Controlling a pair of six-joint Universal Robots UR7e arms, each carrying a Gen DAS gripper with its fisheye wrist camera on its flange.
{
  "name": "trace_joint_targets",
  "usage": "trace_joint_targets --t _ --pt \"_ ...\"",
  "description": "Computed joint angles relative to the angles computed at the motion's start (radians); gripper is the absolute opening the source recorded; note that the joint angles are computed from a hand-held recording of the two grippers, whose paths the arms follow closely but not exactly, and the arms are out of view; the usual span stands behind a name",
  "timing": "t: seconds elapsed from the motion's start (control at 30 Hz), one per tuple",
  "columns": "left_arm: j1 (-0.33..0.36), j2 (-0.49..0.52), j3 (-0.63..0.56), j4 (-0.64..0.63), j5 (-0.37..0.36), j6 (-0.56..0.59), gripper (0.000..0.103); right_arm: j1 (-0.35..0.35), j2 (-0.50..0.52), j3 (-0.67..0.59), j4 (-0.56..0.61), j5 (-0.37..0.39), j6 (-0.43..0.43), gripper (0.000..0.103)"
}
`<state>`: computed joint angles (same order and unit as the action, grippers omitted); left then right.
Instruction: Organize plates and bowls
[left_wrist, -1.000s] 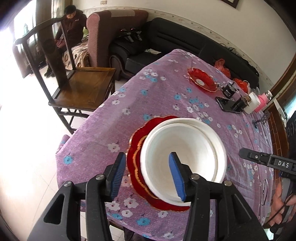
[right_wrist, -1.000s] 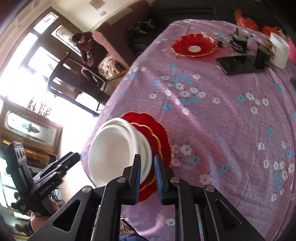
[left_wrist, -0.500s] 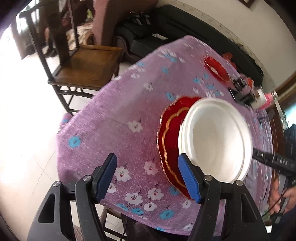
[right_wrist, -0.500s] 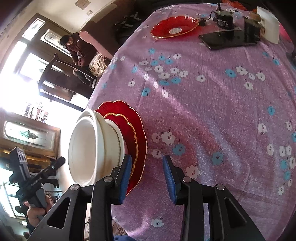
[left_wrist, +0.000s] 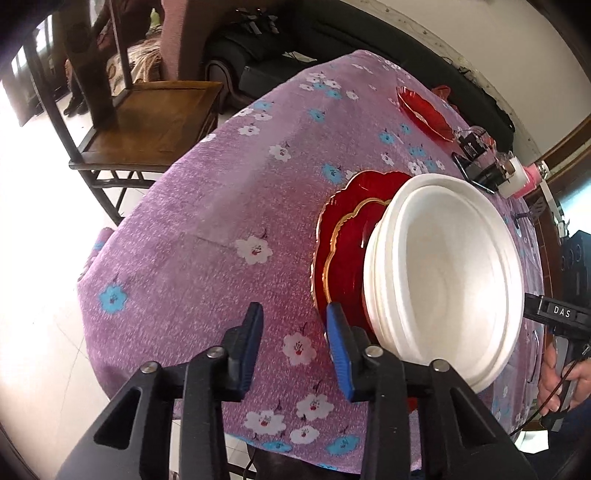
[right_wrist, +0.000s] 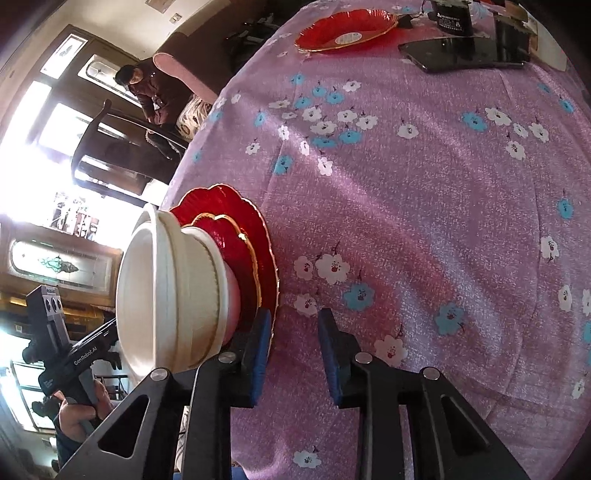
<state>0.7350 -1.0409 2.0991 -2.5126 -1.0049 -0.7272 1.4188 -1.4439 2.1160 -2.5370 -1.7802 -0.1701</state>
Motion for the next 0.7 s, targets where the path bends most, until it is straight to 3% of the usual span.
trace_joint_targets --t 0.33,0.47,0.7 --pt "0.021 0.044 -0.043 -0.005 -0.013 0.093 0.011 -0.003 0.041 -0.017 -0.008 0.014 -0.003 0.016" --pt "0.030 0.052 -0.048 -0.018 -0.020 0.113 0.009 0.001 0.062 -0.021 -0.017 0.019 -0.003 0.008" --pt "0.026 0.075 -0.065 -0.002 -0.008 0.138 0.007 -0.006 0.065 -0.014 -0.033 0.029 0.002 0.007"
